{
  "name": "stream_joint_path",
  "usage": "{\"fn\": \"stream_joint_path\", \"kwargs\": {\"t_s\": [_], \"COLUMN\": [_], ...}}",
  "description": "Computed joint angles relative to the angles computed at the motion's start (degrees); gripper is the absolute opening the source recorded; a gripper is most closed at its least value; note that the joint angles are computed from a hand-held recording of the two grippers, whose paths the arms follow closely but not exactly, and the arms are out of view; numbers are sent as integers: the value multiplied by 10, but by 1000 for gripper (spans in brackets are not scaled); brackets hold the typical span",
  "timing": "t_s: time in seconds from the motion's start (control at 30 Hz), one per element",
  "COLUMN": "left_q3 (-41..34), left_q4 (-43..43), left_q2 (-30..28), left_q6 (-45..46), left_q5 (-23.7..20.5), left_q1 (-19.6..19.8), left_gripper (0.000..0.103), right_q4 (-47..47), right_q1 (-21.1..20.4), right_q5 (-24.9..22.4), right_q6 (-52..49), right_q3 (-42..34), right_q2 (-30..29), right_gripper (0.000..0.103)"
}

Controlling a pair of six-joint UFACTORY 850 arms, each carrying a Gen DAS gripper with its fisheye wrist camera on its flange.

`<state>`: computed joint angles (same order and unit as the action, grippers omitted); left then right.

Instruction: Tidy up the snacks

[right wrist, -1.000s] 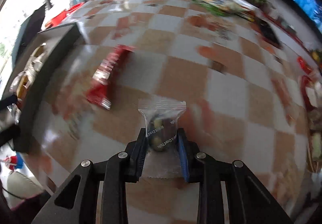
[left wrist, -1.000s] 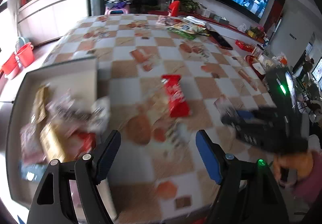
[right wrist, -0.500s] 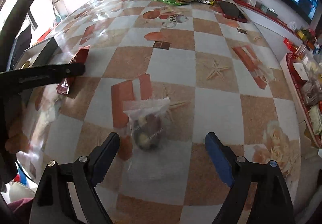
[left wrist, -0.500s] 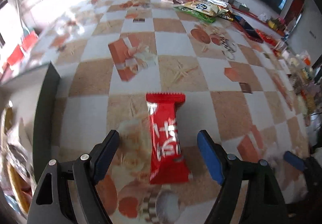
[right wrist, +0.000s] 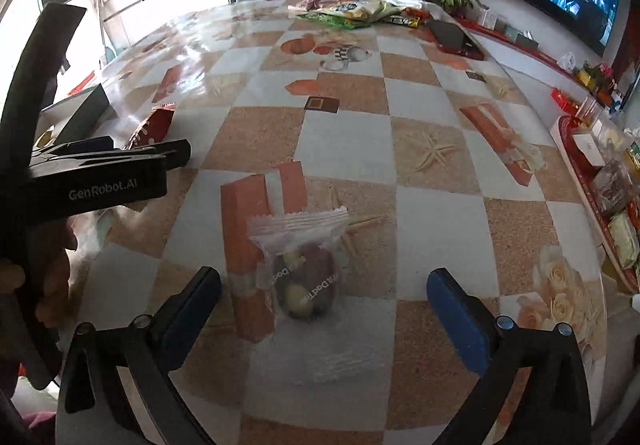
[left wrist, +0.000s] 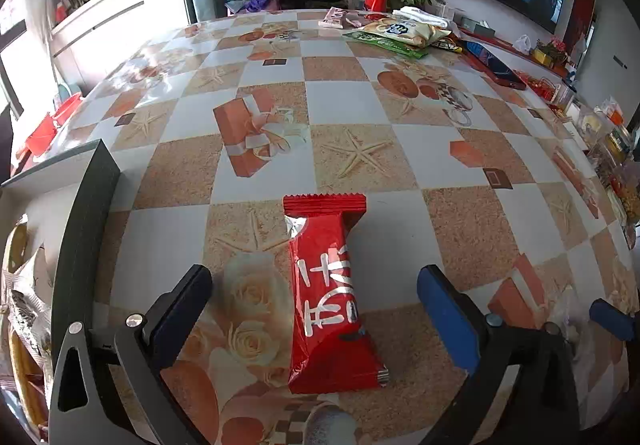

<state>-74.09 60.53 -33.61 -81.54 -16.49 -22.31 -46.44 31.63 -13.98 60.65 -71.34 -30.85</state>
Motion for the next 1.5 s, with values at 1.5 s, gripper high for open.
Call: {"fn": "stream_joint_path", "kwargs": {"t_s": [1.5], "left_q3": [1], "left_q4": [4], "left_q2": [0], "left_q6": [-4], "left_q5": [0], "left_q1": [-1], "left_gripper": [102], "right_q4": [-266], "right_q1": [7], "right_q5": [12], "right_q6": [273], "right_q3": [30], "right_q2": [9], "right_gripper": [103]}}
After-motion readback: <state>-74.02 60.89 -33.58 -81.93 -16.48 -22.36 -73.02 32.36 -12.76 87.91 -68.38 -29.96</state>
